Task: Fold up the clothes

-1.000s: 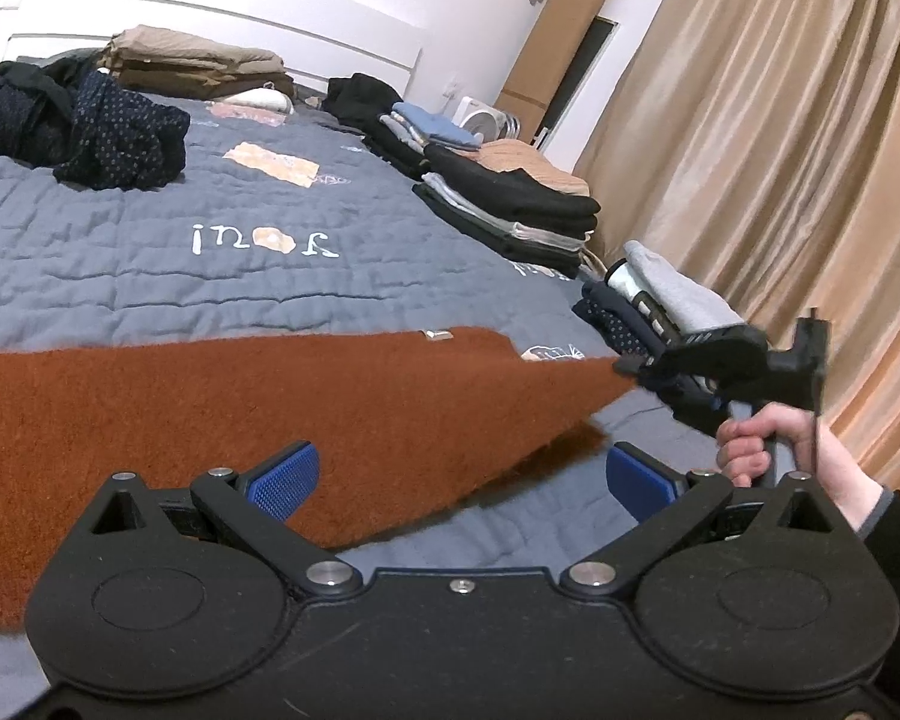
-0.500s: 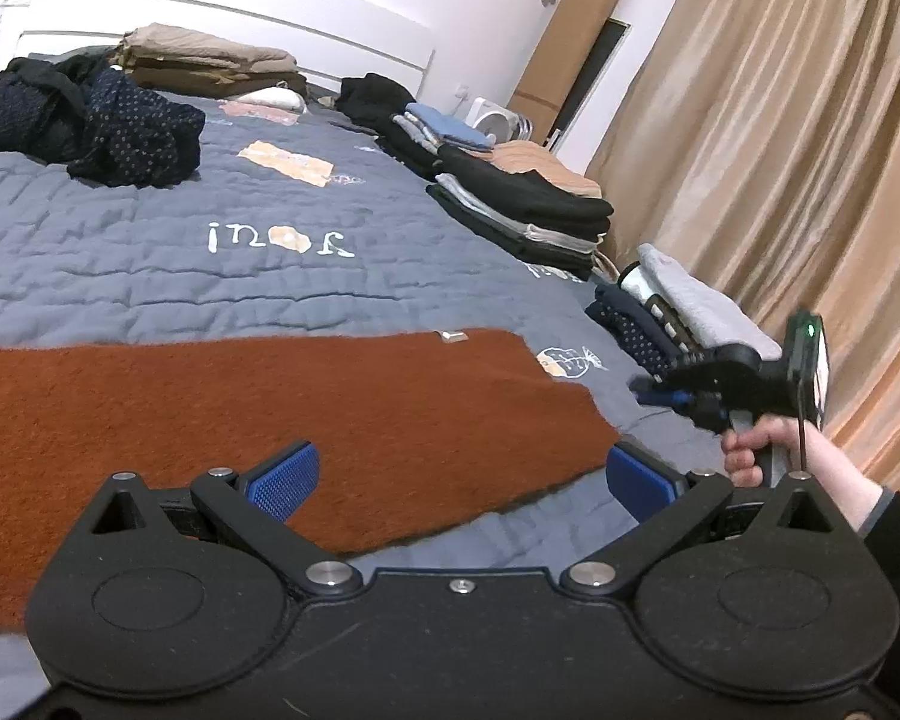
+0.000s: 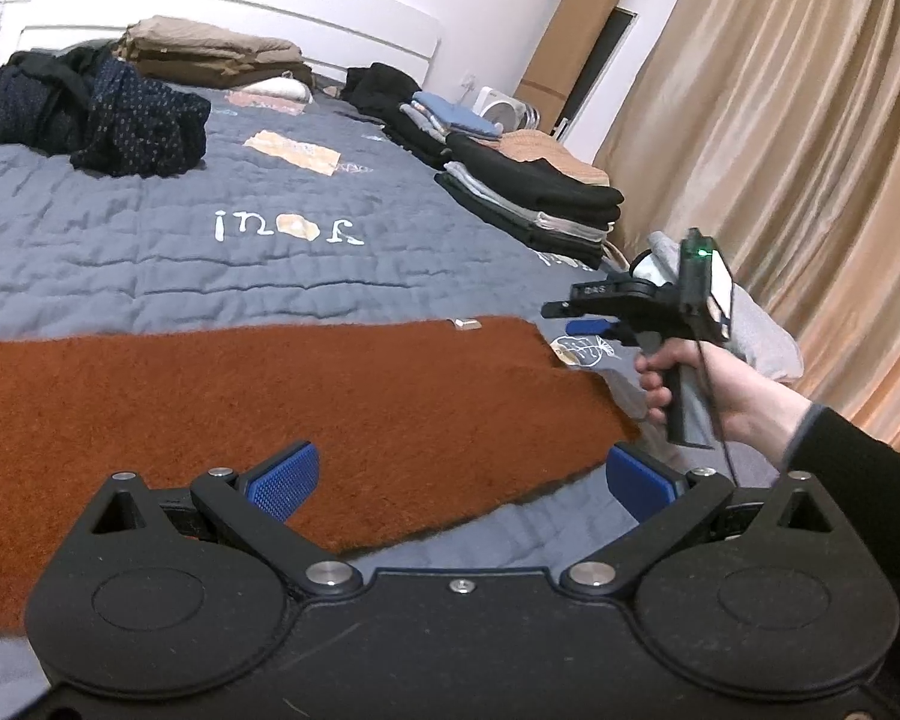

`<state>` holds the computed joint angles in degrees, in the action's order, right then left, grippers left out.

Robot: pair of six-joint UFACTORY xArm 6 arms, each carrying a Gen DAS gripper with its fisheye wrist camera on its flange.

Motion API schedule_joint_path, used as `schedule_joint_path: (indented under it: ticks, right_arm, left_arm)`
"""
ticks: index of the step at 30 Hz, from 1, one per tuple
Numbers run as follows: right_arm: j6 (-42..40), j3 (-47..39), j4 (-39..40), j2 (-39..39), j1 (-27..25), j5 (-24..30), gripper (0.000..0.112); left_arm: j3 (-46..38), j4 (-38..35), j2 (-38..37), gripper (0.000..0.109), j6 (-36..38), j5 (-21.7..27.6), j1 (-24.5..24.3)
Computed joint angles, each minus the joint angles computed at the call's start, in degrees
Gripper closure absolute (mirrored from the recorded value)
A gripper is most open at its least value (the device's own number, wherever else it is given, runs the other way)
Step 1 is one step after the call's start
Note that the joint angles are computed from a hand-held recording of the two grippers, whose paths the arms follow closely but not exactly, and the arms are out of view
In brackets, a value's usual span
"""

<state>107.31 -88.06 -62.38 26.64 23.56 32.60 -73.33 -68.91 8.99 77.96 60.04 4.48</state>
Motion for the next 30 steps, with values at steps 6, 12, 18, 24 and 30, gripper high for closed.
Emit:
schedule_joint_path:
  ticks: [6, 12, 18, 24, 30]
  right_arm:
    - [-12.13, -5.54, 8.13, 5.34, -0.85, -2.54, 0.073]
    - [-7.53, -5.38, 6.16, 4.99, -0.81, -2.18, 0.11]
    - [6.28, -4.17, -7.2, 3.11, -0.53, -1.31, 0.11]
    - [-6.57, -9.88, 1.26, 8.17, 1.07, 6.46, 0.106]
    - [-2.92, -7.2, -0.16, 3.17, 2.36, 5.88, 0.102]
  left_arm:
    - [-1.06, 1.37, 1.09, 0.006, -1.75, 0.19, -0.11]
    - [-1.27, 1.51, 1.12, 0.006, -2.02, 0.48, 0.12]
    - [-0.82, 0.87, 0.6, 0.006, -1.49, 0.55, 0.32]
    - [-1.0, 1.06, 0.76, 0.006, -1.85, 0.01, 0.33]
    - [-1.33, 0.16, 1.0, 0.006, -2.07, 0.15, 0.95]
